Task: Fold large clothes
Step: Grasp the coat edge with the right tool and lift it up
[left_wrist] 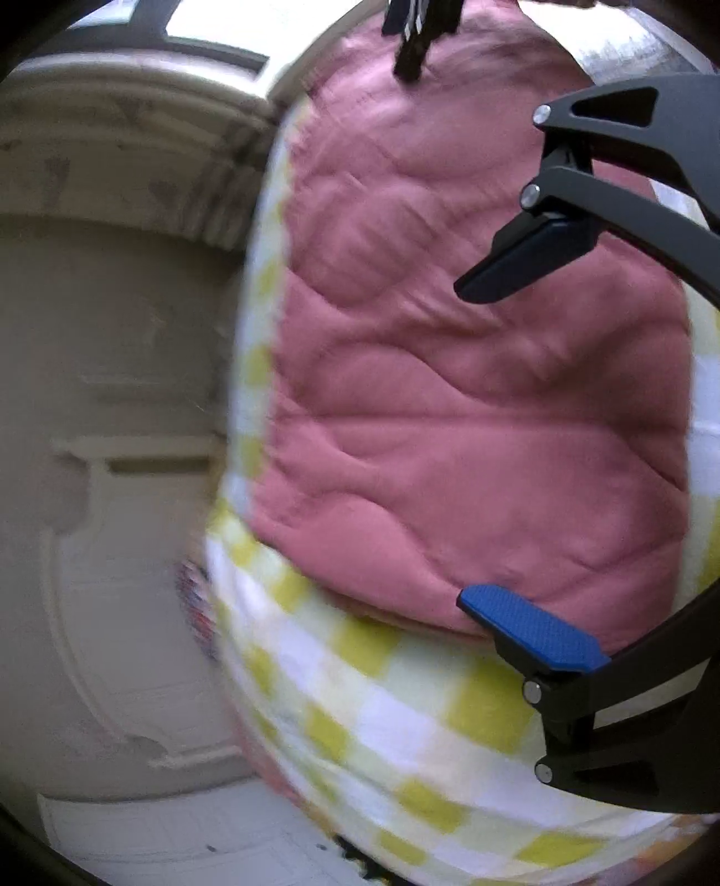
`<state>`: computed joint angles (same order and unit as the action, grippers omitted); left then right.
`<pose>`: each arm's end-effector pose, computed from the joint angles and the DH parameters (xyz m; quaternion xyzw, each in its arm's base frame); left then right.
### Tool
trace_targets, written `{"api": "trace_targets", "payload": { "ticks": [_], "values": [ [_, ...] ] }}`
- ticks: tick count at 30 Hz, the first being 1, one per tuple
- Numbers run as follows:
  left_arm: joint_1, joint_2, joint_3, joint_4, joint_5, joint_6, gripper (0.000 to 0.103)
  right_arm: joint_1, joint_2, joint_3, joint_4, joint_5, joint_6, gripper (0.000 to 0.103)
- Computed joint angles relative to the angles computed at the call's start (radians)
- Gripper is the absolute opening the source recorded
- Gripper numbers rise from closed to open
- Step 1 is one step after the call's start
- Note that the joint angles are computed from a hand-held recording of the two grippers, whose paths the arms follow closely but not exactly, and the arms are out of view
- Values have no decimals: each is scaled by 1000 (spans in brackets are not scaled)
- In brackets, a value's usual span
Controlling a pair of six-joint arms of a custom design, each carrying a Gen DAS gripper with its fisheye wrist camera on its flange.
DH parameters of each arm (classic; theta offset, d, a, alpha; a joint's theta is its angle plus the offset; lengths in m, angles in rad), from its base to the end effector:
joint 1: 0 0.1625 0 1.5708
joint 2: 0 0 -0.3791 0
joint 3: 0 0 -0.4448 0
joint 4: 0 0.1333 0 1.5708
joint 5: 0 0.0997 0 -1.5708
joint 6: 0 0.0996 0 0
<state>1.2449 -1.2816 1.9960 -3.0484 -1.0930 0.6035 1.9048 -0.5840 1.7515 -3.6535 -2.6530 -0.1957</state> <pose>-0.0152 -0.6043 0.2394 0.3253 0.8456 -0.3280 0.2676 0.2358 -0.5413 0.0129 -0.0183 -0.8017 0.4097 0.4348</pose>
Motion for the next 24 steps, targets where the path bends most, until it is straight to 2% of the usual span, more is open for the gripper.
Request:
{"api": "trace_targets", "payload": {
  "ticks": [3,7,8,9,11,12,15,16,17,19,21,23,24],
  "values": [
    [-42,34,-55,-1,-9,16,101,-11,16,-69,-9,0,-61,98],
    [-71,203,-250,43,92,-4,101,-43,44,-142,52,-22,-56,98],
    [-67,230,-285,65,95,-12,101,-65,47,-148,105,-25,-21,98],
    [-60,263,-325,89,104,-19,101,-85,38,-134,136,2,19,99],
    [-37,353,-424,177,180,-48,101,-103,31,-114,97,57,21,99],
    [-12,395,-476,264,195,-89,101,-103,24,-109,111,62,31,99],
    [6,391,-501,328,143,-155,101,-93,-32,-53,174,82,105,98],
    [4,393,-499,322,149,-146,101,-89,-63,-5,138,124,122,98],
    [2,395,-497,316,156,-137,101,-81,-114,84,61,209,147,98],
    [2,396,-495,315,155,-140,101,-68,-165,217,-99,311,169,98],
    [1,397,-493,311,156,-140,101,-42,-194,351,-262,339,216,98],
    [0,397,-491,303,161,-135,101,-21,-208,445,-346,342,260,98],
    [-1,398,-490,298,165,-132,101,-13,-207,505,-407,343,313,98]
  ]
}}
